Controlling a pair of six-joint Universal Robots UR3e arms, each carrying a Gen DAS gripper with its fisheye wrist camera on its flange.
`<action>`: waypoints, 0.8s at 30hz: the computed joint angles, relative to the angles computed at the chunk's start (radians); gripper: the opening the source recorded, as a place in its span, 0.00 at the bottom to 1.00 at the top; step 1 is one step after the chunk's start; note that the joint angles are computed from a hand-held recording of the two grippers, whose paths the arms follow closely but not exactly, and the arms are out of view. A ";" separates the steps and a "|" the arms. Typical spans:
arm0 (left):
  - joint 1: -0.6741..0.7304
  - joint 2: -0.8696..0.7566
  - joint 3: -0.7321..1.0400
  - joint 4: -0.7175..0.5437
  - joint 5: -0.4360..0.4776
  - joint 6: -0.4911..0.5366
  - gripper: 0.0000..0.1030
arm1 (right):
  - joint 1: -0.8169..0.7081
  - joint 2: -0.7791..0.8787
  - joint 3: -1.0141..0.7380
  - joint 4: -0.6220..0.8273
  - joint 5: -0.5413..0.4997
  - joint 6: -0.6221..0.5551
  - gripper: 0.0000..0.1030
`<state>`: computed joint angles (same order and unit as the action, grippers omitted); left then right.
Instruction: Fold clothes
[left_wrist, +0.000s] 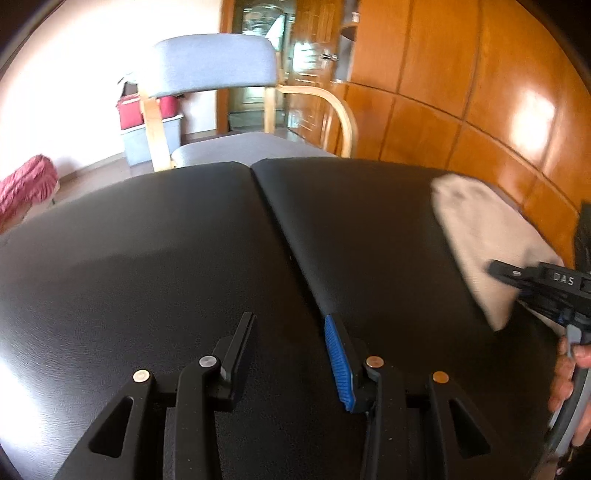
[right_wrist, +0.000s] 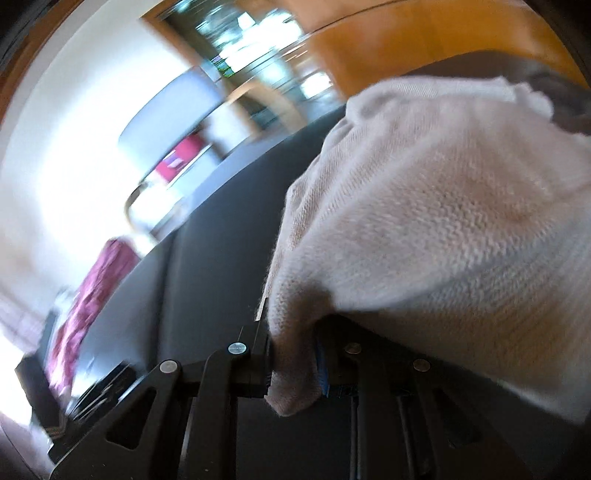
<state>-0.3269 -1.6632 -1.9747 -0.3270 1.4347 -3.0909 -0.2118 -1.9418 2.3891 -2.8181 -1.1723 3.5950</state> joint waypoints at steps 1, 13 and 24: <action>0.001 0.015 -0.015 0.004 0.007 0.021 0.37 | 0.072 0.083 -0.023 -0.077 0.000 0.040 0.19; 0.075 0.136 -0.103 0.024 -0.064 0.137 0.37 | 0.502 0.254 -0.119 -0.294 -0.250 0.216 0.33; -0.197 -0.152 0.269 -0.033 0.065 0.265 0.37 | 0.502 -0.139 -0.047 0.060 -0.645 0.283 0.39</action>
